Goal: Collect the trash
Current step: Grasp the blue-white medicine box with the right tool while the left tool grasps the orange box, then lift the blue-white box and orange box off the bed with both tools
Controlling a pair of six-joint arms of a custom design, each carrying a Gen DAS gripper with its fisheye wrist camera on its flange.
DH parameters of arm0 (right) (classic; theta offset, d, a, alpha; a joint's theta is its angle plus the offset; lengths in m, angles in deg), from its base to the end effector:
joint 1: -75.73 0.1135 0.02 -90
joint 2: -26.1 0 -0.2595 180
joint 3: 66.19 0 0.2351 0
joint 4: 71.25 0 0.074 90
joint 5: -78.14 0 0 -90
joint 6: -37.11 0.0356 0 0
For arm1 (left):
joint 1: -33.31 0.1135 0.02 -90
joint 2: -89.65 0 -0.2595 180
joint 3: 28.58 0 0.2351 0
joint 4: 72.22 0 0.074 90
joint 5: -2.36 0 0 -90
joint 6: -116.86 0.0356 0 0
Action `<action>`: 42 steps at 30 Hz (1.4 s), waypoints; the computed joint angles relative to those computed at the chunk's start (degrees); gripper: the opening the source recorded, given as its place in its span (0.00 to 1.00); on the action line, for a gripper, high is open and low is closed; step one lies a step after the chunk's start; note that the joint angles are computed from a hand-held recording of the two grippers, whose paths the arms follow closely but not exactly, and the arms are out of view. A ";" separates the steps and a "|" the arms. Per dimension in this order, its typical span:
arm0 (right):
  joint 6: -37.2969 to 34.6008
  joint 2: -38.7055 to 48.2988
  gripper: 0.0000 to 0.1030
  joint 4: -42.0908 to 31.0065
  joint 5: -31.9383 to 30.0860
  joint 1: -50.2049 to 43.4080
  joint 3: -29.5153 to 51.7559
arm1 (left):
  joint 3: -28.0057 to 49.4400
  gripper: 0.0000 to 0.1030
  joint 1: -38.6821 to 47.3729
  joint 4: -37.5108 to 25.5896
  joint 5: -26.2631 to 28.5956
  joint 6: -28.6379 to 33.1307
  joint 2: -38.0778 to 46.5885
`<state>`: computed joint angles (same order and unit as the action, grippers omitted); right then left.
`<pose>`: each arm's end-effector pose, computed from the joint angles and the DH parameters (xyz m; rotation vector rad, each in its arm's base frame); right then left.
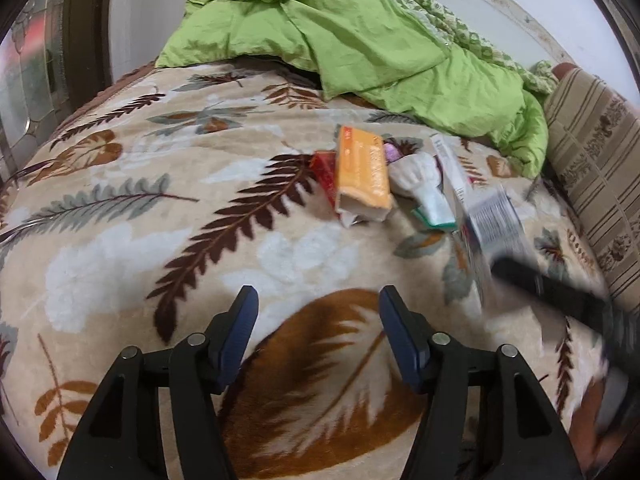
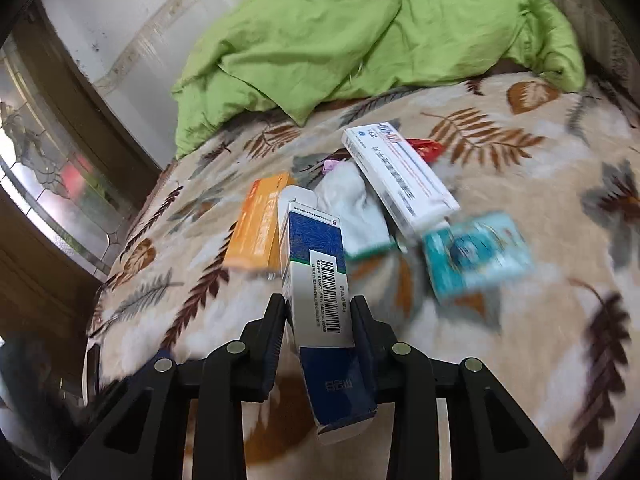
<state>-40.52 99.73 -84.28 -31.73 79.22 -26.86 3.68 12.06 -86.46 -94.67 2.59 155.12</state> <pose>0.2128 0.0251 0.1510 0.0221 2.4020 0.5449 0.1720 -0.0622 0.1403 -0.1207 2.3999 -0.2258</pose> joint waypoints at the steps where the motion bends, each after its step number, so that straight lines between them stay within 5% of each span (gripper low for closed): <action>1: -0.37 -3.53 0.34 -1.62 0.45 0.03 -1.92 | 0.99 0.61 0.64 0.19 1.39 0.45 0.86; 6: -1.45 -9.97 0.34 -7.22 5.82 1.06 -5.45 | 9.04 0.66 2.51 0.24 3.88 2.51 8.72; 11: -3.19 -6.54 0.34 -7.97 7.82 -0.70 -4.78 | 20.74 0.67 3.32 -1.36 4.82 4.29 21.38; 18: -4.28 -3.58 0.37 -6.91 6.08 -2.50 -4.51 | 33.97 0.67 3.09 -5.49 -0.93 4.94 36.03; 23: -4.47 -2.24 0.43 -7.20 5.05 -3.20 -3.89 | 36.81 0.46 5.17 -4.91 1.23 5.44 41.31; 35: -3.59 -1.11 0.46 -7.20 3.43 -3.77 -3.63 | 22.95 0.42 6.33 -0.72 4.76 6.70 26.42; 38: -3.69 -2.10 0.36 -6.64 4.71 -2.58 -4.22 | 18.95 0.42 5.68 -1.85 5.38 6.42 20.39; 42: -3.82 -7.77 0.35 -7.02 7.30 -0.15 -5.92 | 12.29 0.42 2.56 -4.36 3.54 5.24 10.40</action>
<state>-44.35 91.96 -91.30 -24.43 79.07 -32.77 15.97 14.62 -90.82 -91.13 7.83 165.53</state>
